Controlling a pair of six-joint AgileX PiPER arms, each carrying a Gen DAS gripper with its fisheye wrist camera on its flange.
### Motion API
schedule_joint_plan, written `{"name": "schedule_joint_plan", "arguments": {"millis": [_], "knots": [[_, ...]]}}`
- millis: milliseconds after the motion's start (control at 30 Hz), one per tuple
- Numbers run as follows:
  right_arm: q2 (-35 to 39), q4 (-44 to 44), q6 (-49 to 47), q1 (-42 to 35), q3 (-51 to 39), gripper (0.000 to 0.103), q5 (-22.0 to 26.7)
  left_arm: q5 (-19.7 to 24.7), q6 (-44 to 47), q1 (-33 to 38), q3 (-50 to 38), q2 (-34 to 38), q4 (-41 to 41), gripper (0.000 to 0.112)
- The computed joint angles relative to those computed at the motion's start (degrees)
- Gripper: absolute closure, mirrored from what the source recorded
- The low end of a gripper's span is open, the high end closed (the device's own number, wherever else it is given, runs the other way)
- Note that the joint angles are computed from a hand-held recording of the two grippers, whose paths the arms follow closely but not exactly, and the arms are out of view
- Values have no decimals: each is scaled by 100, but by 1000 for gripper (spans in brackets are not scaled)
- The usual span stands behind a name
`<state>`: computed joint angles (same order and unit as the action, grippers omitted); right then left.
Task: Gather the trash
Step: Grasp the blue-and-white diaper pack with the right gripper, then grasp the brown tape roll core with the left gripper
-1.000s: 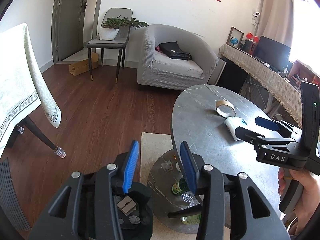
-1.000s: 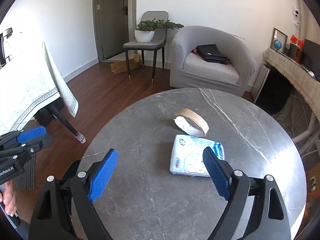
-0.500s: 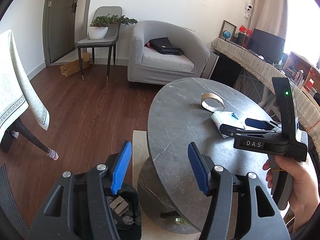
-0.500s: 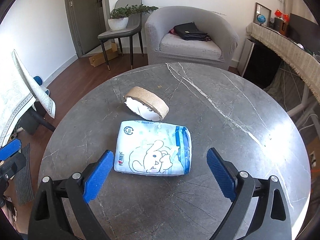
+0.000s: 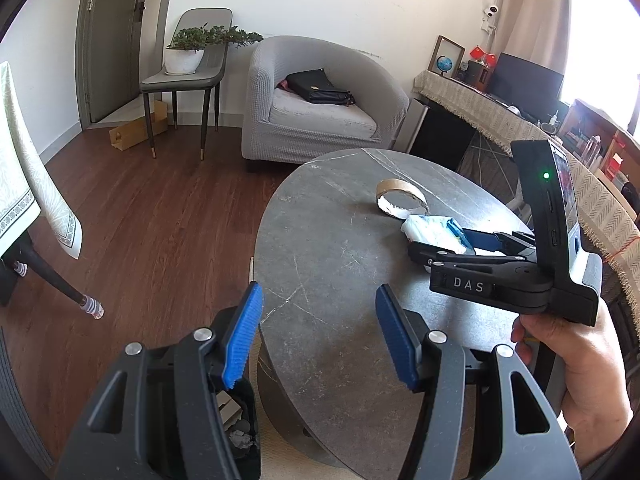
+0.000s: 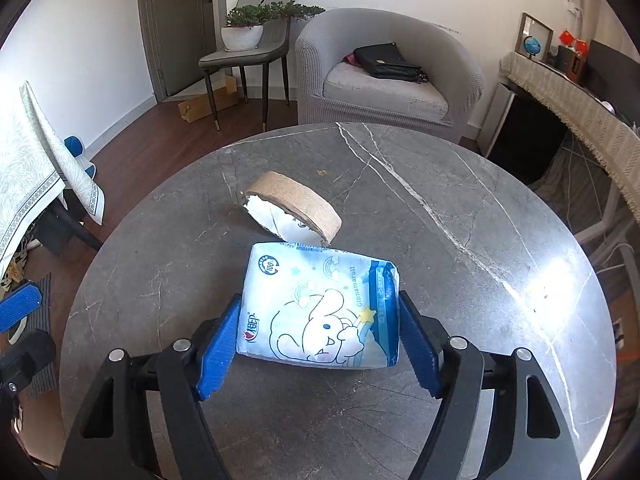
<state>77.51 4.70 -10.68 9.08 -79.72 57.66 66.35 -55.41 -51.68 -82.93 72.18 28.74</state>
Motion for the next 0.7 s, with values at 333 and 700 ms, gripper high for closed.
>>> {"name": "schedule_joint_plan", "arguments": {"millis": [333,700], "knots": [[-371,1208,-1232,-1390,100,29,191,-138,-33,-196,-397,414,-6,65],[-161,2586,-2437,-2970,-102,29,902,-69,286,54,-1580,1321,-464,77]]}}
